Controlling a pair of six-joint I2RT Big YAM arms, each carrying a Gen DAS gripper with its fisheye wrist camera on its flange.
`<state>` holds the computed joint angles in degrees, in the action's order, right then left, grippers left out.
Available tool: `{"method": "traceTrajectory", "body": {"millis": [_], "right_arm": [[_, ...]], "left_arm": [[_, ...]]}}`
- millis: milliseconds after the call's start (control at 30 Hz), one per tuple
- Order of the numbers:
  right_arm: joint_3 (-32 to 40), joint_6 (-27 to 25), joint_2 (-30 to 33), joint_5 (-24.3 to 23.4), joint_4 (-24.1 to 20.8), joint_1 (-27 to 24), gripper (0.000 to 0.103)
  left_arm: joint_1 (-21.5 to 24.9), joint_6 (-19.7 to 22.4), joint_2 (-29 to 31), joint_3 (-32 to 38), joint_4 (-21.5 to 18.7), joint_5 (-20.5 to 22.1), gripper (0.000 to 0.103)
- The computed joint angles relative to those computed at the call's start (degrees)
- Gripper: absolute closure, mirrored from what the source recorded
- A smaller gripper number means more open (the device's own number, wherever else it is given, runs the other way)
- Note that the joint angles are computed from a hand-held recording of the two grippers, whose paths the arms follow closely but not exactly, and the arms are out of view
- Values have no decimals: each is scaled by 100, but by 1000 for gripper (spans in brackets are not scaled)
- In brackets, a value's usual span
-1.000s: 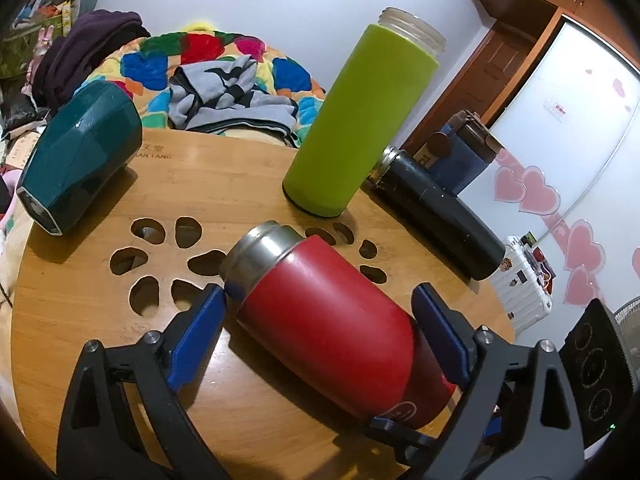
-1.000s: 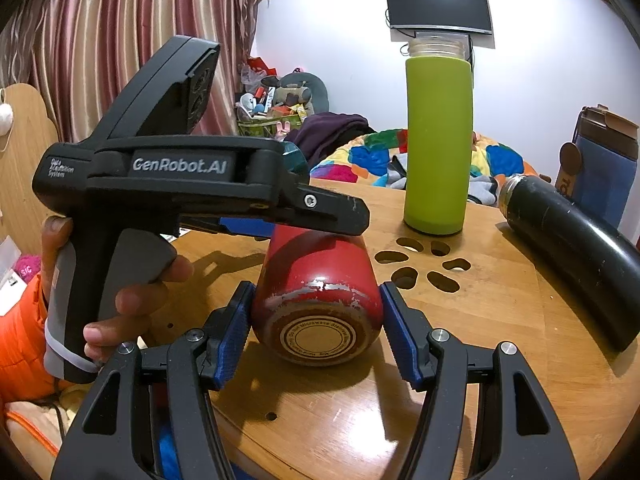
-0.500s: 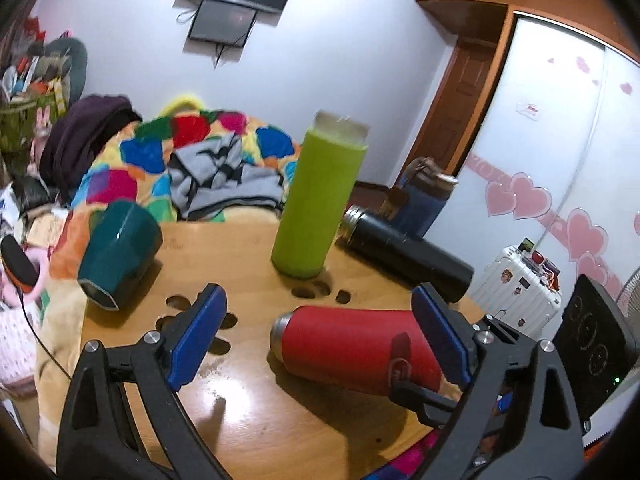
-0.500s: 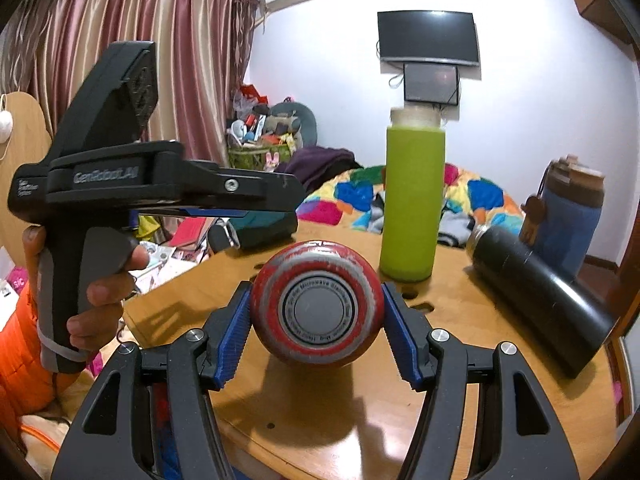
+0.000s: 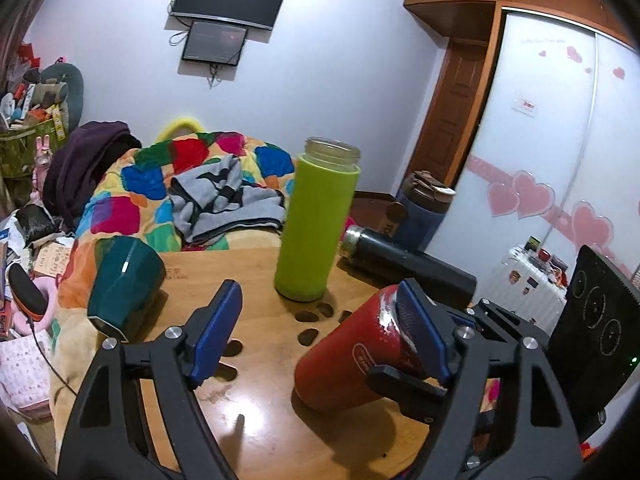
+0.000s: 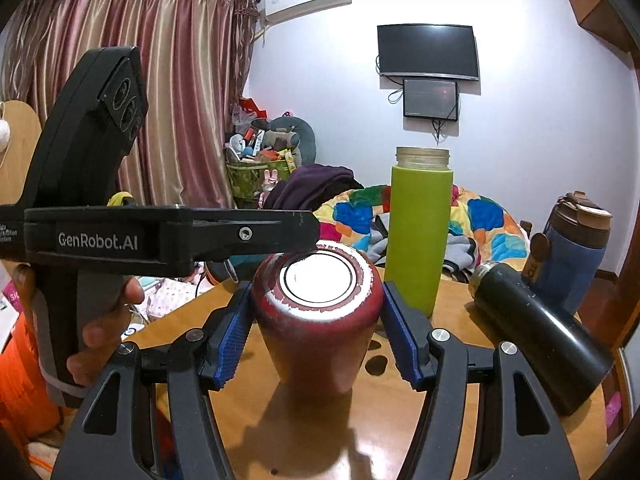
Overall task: Flip cup upside down
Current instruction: 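Lower the inverted red cup onto the table and open the left gripper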
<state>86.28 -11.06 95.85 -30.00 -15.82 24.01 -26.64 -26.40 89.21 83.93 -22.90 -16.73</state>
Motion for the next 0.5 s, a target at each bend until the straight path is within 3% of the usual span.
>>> {"method": "traceTrajectory", "body": {"millis": [267,367,500], "right_arm": [[171,85,146,-47,-320,28,44],[144,134,95,-93,-374,-29,44],[56,209,-43,-43,-364,-112,44]], "left_arm": [[116,-157,19,-46,-33,-413,28],[191,-222,-22,-143,96,-205,28],[115,-141,-37,-107,-5,-449,29]]}}
